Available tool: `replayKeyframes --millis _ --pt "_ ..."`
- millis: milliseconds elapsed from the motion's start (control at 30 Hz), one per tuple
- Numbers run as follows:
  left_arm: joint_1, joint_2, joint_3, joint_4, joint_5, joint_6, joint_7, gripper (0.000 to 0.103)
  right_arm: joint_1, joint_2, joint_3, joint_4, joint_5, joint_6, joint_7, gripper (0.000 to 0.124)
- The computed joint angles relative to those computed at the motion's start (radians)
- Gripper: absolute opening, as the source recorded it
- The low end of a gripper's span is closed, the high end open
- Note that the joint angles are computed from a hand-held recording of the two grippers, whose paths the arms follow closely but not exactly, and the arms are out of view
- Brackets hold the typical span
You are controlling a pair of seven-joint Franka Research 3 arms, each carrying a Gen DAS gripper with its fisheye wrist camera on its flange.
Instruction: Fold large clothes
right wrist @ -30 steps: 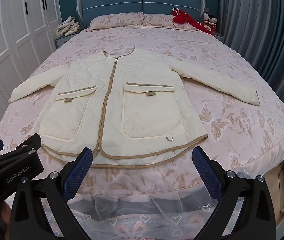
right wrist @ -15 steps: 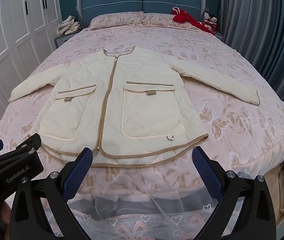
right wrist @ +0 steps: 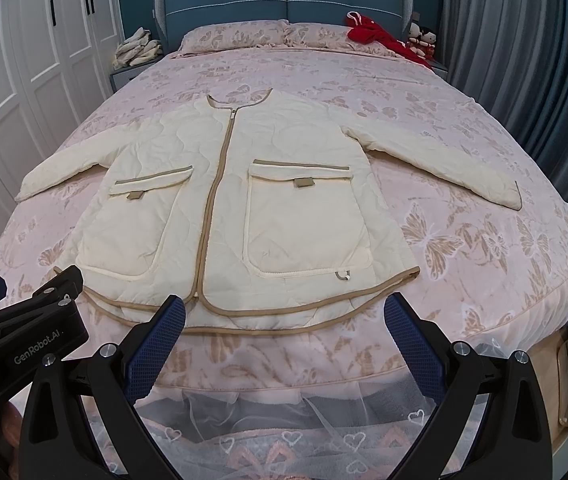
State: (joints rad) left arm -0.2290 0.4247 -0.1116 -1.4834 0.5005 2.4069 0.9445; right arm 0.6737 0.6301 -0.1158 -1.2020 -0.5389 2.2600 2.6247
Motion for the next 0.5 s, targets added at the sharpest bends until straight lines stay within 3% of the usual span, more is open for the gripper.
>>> replayKeyframes --millis 500 --pt "-0.001 0.049 0.001 0.047 -0.011 -0.025 0.036 0.097 -0.031 0.037 0.007 0.007 0.051 0.043 -0.039 0.098"
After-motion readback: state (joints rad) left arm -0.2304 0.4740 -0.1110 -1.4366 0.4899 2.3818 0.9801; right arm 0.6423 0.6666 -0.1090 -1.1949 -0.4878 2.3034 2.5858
